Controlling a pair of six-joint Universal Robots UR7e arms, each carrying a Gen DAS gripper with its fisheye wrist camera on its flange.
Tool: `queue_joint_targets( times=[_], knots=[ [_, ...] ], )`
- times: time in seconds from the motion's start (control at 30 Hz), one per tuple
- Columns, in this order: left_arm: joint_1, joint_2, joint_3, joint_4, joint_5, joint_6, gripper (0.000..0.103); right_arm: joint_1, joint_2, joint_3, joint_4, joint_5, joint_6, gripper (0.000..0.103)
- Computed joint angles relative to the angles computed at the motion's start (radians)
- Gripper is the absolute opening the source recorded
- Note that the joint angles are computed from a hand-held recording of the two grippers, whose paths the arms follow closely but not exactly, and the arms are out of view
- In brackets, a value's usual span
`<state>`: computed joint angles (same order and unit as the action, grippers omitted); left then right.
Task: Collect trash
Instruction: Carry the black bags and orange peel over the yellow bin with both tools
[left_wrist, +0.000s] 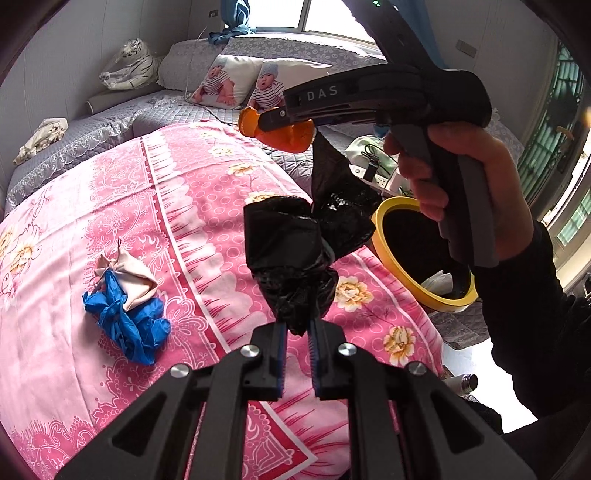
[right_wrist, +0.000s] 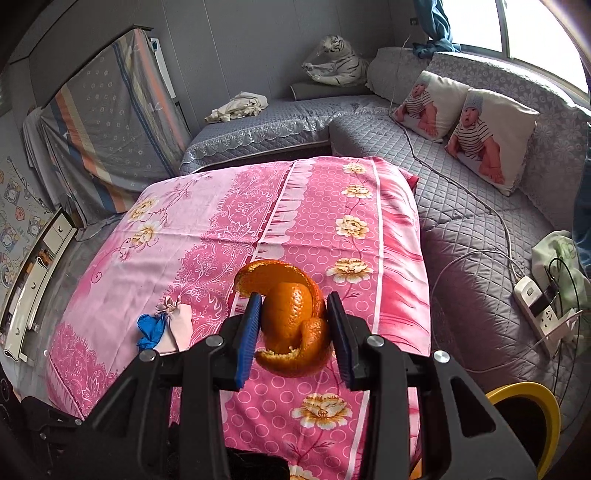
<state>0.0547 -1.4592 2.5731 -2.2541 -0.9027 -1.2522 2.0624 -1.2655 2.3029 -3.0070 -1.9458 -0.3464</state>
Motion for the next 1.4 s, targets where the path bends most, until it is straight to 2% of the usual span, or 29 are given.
queue_joint_targets(
  times=[0.2,0.43,1.0,1.4],
  knots=[
    [0.012,0.067,-0.023,-0.074,0.001,0.07,0.009,-0.023,-0.07,0.025,-0.006,-0.012,-0.011,0.034],
    [0.037,0.157,-0.049,-0.191,-0.007,0.182,0.009,-0.082,-0.181,0.071,-0.015,-0.023,-0.025,0.034],
    [0.13,0.415,-0.191,-0.437,-0.06,0.483,0.009,-0.294,-0.48,0.164,-0.022,-0.046,-0.091,0.034],
    [0.229,0.606,-0.317,-0.594,-0.155,0.689,0.009,-0.444,-0.589,0.177,-0.014,-0.028,-0.107,0.035]
  ],
)
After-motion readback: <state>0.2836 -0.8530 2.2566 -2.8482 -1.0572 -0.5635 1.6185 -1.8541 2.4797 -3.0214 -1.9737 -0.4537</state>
